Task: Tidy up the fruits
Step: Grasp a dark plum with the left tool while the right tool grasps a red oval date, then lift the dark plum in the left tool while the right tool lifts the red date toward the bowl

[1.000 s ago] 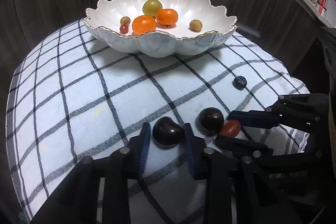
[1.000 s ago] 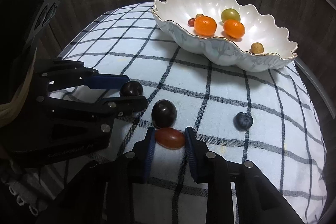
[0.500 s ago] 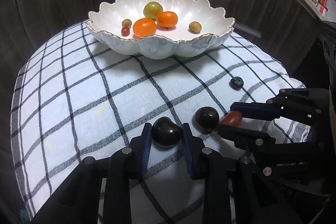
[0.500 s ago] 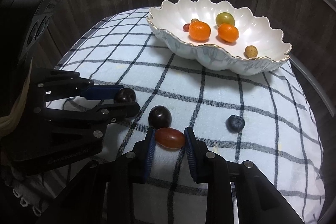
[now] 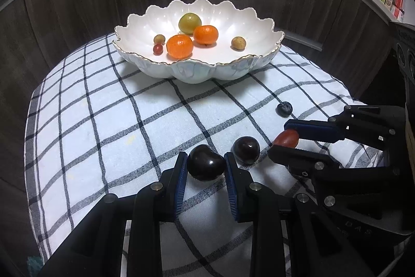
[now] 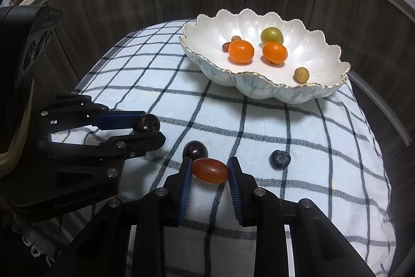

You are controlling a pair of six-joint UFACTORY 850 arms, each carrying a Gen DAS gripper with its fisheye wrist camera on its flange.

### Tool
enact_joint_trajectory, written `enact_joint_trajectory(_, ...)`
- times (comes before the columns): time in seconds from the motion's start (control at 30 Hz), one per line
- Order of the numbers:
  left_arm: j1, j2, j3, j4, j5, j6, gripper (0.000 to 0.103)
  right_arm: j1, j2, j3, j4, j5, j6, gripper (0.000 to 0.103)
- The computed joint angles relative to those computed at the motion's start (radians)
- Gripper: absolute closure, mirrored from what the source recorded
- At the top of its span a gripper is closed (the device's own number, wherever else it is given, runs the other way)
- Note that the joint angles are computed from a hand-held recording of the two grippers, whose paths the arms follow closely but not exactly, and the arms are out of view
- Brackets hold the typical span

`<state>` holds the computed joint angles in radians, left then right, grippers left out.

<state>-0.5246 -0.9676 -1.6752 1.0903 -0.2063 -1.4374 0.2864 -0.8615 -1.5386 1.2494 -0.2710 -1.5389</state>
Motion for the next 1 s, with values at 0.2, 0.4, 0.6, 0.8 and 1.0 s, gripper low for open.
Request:
enact_joint_trajectory(0.2,-0.009,0.015,0.013,0.031,-0.016,-0.051,0.075,-0.003,0.017,0.016,0.084,-0.001,-0.084,0.074)
enact_joint_trajectory(0.4,-0.017,0.031,0.024,0.054,-0.041,-0.101,0.075,-0.004,0.030,0.024,0.133,0.001,-0.122,0.074)
enact_joint_trajectory(0.6,-0.026,0.048,0.039,0.102,-0.057,-0.189,0.075,-0.004,0.038,0.022,0.132,0.004,-0.117,0.074)
enact_joint_trajectory(0.8,-0.031,0.056,0.044,0.114,-0.074,-0.220,0.075,-0.007,0.049,0.027,0.165,0.008,-0.142,0.074)
enact_joint_trajectory(1.0,-0.034,0.068,0.042,0.130,-0.104,-0.248,0.075,-0.009,0.058,0.029,0.237,0.016,-0.212,0.074)
